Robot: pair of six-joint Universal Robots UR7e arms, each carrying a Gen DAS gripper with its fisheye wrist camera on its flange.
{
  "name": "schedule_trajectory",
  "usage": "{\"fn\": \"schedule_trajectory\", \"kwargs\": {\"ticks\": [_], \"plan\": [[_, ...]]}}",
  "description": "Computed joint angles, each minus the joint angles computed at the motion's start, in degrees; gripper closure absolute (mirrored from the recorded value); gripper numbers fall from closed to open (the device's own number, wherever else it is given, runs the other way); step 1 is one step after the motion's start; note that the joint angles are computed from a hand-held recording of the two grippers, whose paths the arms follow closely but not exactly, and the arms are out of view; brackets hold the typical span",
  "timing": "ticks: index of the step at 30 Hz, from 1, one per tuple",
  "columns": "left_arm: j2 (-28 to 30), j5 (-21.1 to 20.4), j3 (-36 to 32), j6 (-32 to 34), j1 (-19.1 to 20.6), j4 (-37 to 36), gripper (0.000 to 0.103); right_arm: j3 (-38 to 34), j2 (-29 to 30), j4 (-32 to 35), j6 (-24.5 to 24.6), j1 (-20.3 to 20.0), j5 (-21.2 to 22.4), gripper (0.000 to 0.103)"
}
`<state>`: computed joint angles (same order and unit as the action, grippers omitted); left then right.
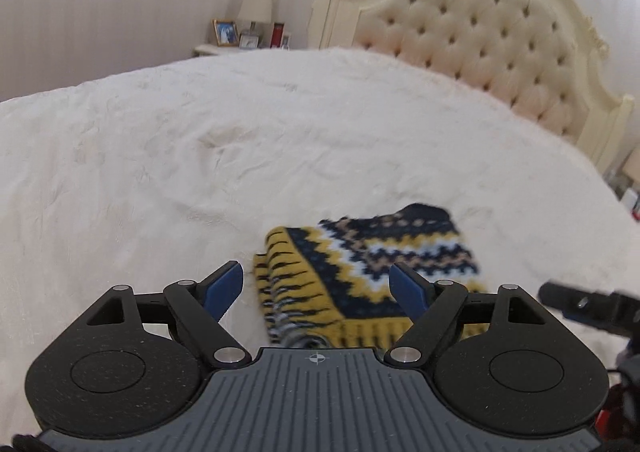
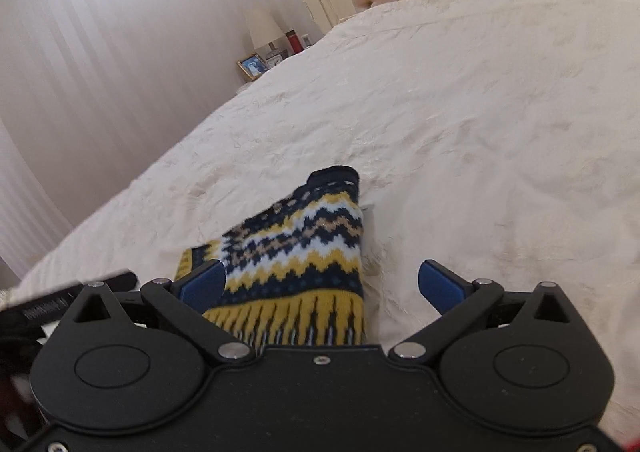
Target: Fold small clothes
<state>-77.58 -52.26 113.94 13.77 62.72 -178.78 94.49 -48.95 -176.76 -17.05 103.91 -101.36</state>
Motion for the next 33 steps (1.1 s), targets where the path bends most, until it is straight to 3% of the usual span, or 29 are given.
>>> {"fn": "schedule_trajectory", "kwargs": {"ticks": [5, 9, 13, 20, 22, 25, 27, 33], "plan": [[-1.73, 8.21, 4.39, -1.13, -4.21, -1.19, 0.023, 3.87, -3.05, -0.67, -0.03, 0.00, 0.73, 0.001], [-1.73, 14.72, 5.40, -3.08, -6.21, 2.58, 0.023, 6.65, -4.31, -3.15, -3.38, 0.25, 0.05, 0.001], [-3.66, 14.64, 6.82, -6.05, -6.81, 7.08, 0.023, 8.84, -4.37, -6.59, -6.59, 0.42, -0.81, 0.001], [-5.83, 15.44, 7.63, -13.67, -7.46, 15.52, 0.023, 10.31, -3.16, -11.07, -12.89, 2.95, -8.62, 0.001], [-6.28, 15.43, 7.46, -15.96, -7.55, 18.25, 0.023, 10.17, -3.11, -9.76, -12.77, 3.20, -9.95, 0.001], [-8.67, 12.96, 6.18, -23.67, -7.61, 27.67, 0.024, 10.35, -3.98, -7.44, -11.60, 2.58, -8.53, 0.001], [-10.58, 11.40, 6.58, -27.18, -8.23, 29.98, 0.023, 10.50, -4.45, -6.89, -10.43, 2.10, -7.48, 0.001], [-10.74, 16.95, 7.92, -27.70, -10.53, 30.81, 0.023, 10.41, -5.02, -5.02, -7.89, 1.71, -6.95, 0.001]]}}
